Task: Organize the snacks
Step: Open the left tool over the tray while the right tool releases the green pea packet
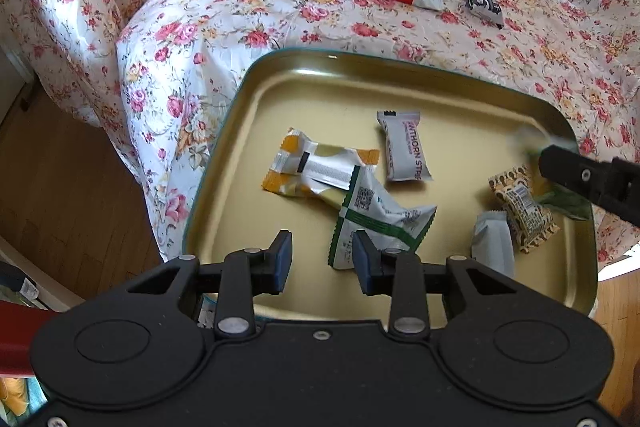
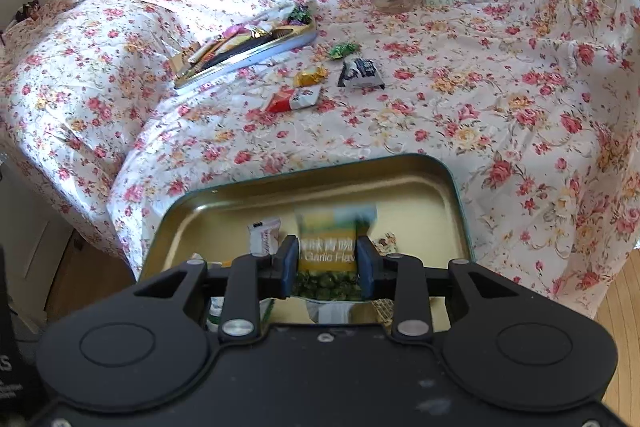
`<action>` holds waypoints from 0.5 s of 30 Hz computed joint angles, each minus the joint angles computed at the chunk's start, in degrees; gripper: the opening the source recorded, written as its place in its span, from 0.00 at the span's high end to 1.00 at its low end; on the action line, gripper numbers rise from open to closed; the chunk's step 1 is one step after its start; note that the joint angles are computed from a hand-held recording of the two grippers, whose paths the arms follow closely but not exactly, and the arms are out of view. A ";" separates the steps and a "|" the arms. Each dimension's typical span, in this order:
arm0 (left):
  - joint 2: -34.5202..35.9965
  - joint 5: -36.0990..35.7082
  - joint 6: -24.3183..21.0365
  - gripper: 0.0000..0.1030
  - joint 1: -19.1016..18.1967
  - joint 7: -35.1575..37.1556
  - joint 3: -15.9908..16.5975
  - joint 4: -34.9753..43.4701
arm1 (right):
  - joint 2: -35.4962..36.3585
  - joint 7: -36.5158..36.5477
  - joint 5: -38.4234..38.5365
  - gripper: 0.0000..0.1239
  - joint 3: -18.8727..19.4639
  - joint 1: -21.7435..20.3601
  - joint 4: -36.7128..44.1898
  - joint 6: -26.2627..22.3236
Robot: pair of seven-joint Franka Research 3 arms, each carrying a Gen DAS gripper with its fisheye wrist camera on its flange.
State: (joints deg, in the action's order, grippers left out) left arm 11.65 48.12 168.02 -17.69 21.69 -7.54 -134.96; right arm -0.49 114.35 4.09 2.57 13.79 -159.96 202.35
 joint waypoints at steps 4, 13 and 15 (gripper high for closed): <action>0.27 -5.01 0.72 0.58 1.30 4.64 -1.48 -0.47 | -0.63 1.35 -2.34 0.71 -0.35 -0.30 -0.16 -0.59; 0.11 -8.75 0.66 0.58 0.92 8.28 -1.58 -0.84 | -2.53 -5.64 6.78 0.71 0.62 1.31 -0.79 -5.35; 0.06 -11.01 0.89 0.58 1.51 10.34 -2.29 -1.16 | -2.84 -7.10 8.61 0.71 0.86 1.42 -0.86 -6.51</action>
